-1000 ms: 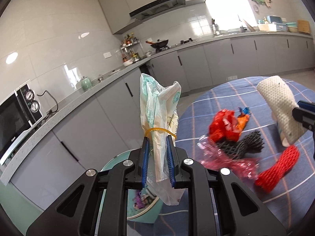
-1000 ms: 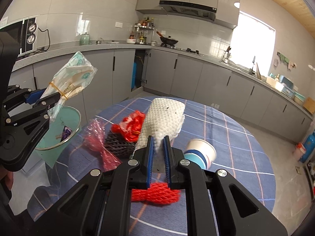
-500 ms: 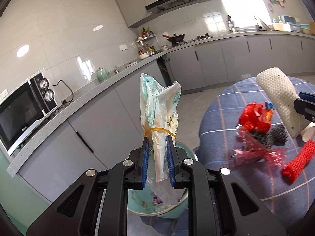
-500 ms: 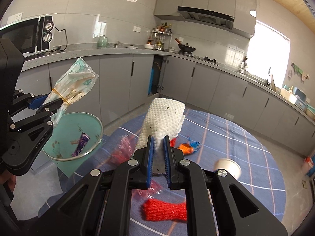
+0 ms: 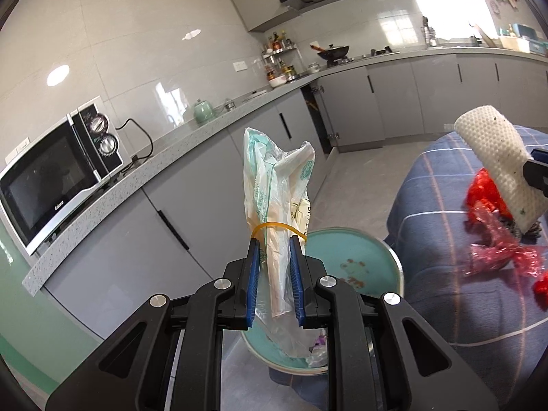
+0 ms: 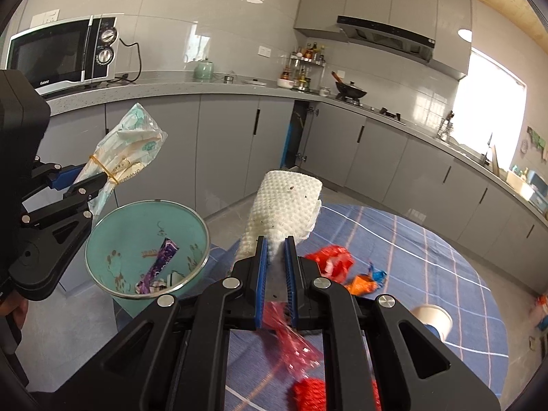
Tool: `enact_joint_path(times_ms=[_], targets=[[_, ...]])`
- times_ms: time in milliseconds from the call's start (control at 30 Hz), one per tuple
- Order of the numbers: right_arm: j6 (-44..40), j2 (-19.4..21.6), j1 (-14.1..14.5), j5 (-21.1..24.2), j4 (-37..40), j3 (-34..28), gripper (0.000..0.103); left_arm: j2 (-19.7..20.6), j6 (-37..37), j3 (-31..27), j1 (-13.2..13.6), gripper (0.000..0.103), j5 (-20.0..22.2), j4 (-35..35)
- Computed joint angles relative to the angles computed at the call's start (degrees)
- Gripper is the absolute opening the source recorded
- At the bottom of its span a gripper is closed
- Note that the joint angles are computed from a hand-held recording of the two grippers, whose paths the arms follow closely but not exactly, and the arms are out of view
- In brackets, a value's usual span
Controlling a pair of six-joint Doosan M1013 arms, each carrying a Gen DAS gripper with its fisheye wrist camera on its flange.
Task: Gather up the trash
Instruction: 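Carry the white cloth and banded clear bag over the teal bin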
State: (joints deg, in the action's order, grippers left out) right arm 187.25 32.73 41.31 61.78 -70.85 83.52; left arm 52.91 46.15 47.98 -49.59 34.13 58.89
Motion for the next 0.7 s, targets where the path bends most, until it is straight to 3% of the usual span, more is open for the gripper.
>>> enact_joint_path(times_ms=[700], targets=[[-6.1,3.2,-1.8,-6.8,-0.1,-5.1,0.011,3.1,3.2,-5.0,2.1,0.018,5.2,-3.7]])
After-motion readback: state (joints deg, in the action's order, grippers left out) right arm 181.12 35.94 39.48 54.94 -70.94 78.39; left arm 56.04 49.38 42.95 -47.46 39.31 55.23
